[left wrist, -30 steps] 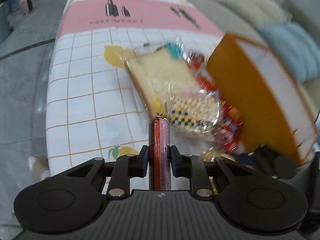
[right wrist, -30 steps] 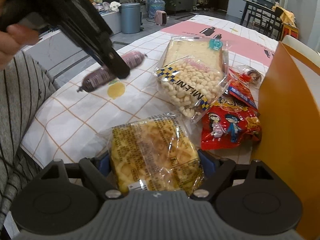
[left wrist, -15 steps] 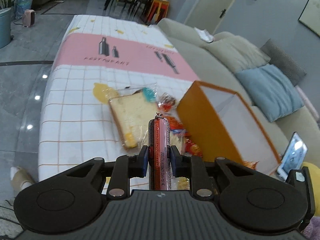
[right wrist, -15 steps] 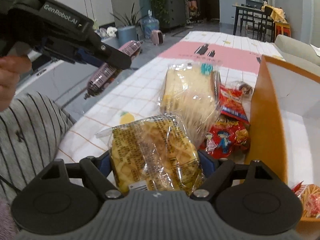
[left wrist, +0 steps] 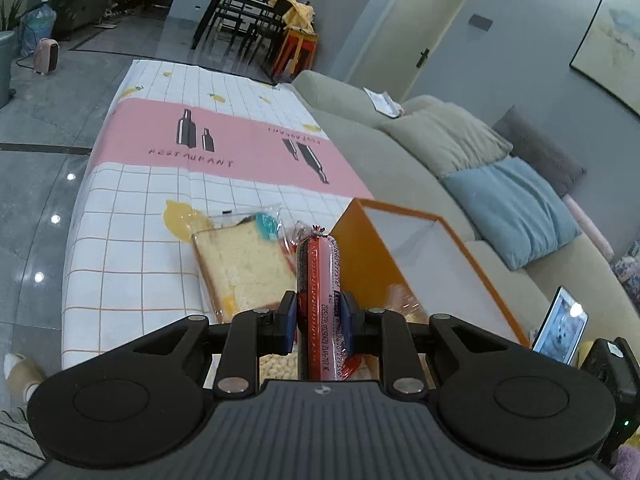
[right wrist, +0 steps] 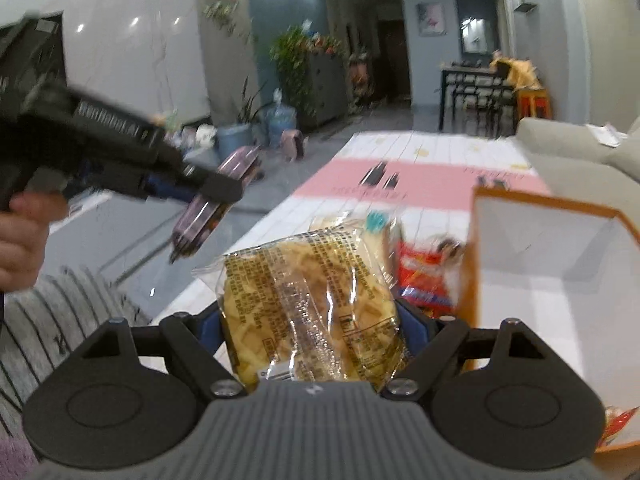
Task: Organize snacks
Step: 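Lift the sausage and pastry bag and carry them over the box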
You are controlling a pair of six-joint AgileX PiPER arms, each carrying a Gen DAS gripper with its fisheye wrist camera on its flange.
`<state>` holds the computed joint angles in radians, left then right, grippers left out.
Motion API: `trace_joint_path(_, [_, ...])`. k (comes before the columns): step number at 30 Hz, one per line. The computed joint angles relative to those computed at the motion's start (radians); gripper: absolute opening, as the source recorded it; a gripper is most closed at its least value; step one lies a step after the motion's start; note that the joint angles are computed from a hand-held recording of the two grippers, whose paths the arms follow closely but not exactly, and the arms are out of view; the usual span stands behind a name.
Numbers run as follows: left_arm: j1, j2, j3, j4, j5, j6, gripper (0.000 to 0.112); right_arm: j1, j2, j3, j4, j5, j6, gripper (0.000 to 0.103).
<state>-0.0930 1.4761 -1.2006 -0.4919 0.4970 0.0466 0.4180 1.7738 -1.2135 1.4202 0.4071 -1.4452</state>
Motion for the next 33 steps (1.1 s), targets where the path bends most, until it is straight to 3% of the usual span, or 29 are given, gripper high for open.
trace_joint_path(4, [-0.01, -0.003, -0.002, 0.002, -0.018, -0.012, 0.025, -0.032, -0.01, 0.011, 0.132, -0.013, -0.078, 0.082])
trace_joint_path(11, [-0.096, 0.021, -0.07, 0.172, -0.007, -0.191, 0.025, -0.102, -0.026, 0.008, 0.251, -0.002, -0.125, 0.082])
trace_joint_path(15, [-0.149, 0.061, -0.147, 0.203, 0.016, -0.279, 0.025, -0.147, -0.041, -0.002, 0.257, -0.039, -0.079, 0.082])
trace_joint_path(18, [-0.214, 0.107, -0.225, 0.301, 0.034, -0.37, 0.025, -0.196, -0.046, -0.001, 0.277, -0.057, -0.051, 0.082])
trace_joint_path(21, [-0.278, 0.176, -0.332, 0.378, 0.084, -0.439, 0.025, -0.239, -0.032, -0.02, 0.22, -0.075, 0.054, 0.082])
trace_joint_path(25, [-0.33, 0.282, -0.477, 0.383, 0.142, -0.464, 0.025, -0.283, 0.002, -0.062, 0.003, -0.087, 0.319, 0.082])
trace_joint_path(33, [-0.378, 0.435, -0.666, 0.417, 0.223, -0.536, 0.025, -0.363, 0.097, -0.164, -0.153, 0.02, 0.564, 0.082])
